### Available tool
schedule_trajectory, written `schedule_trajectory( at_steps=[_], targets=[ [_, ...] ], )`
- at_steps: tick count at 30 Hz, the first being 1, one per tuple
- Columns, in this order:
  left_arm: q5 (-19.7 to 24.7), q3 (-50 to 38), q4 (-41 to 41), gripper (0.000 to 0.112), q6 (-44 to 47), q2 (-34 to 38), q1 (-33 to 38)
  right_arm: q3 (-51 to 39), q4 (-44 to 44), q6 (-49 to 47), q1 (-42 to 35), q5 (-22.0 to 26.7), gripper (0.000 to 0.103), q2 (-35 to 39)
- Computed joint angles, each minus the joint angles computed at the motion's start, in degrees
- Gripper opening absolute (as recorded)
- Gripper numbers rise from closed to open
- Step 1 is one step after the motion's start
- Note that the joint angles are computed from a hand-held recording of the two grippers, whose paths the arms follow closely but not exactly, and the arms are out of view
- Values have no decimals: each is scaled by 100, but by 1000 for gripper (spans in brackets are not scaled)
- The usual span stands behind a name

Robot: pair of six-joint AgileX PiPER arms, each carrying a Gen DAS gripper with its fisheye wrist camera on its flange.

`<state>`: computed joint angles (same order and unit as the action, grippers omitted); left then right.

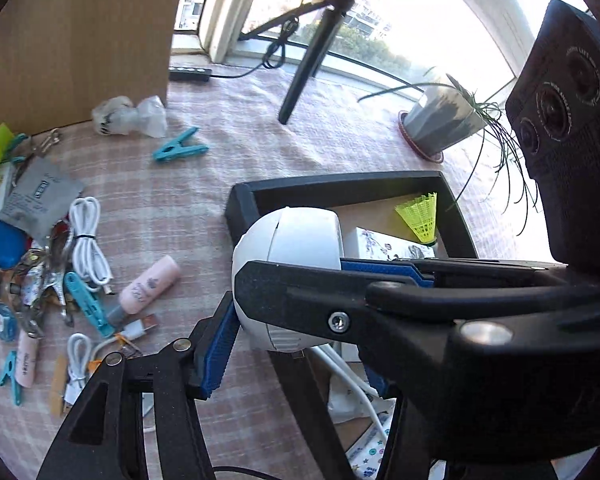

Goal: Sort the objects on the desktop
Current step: 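Carry the repeller into the tray and open the right gripper, then move both grippers back over the pile toward the pink bottle and clothespin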

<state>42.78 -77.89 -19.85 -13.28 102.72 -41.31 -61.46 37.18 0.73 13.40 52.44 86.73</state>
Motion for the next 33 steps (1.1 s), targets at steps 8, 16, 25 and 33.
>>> schedule_trajectory(
  at_steps=[8, 16, 25, 33],
  targets=[
    [366, -825, 193, 55, -218, 499, -359, 228, -167, -139, -619, 338, 30, -222],
    [398, -618, 636, 59, -477, 317, -356, 135, -604, 91, -777, 575, 31, -459],
    [185, 378, 844, 59, -411, -385, 141, -86, -896, 365, -224, 423, 31, -233],
    [40, 1530, 784, 59, 109, -1149, 1212, -721, -1638, 848, 679, 410, 31, 253]
  ],
)
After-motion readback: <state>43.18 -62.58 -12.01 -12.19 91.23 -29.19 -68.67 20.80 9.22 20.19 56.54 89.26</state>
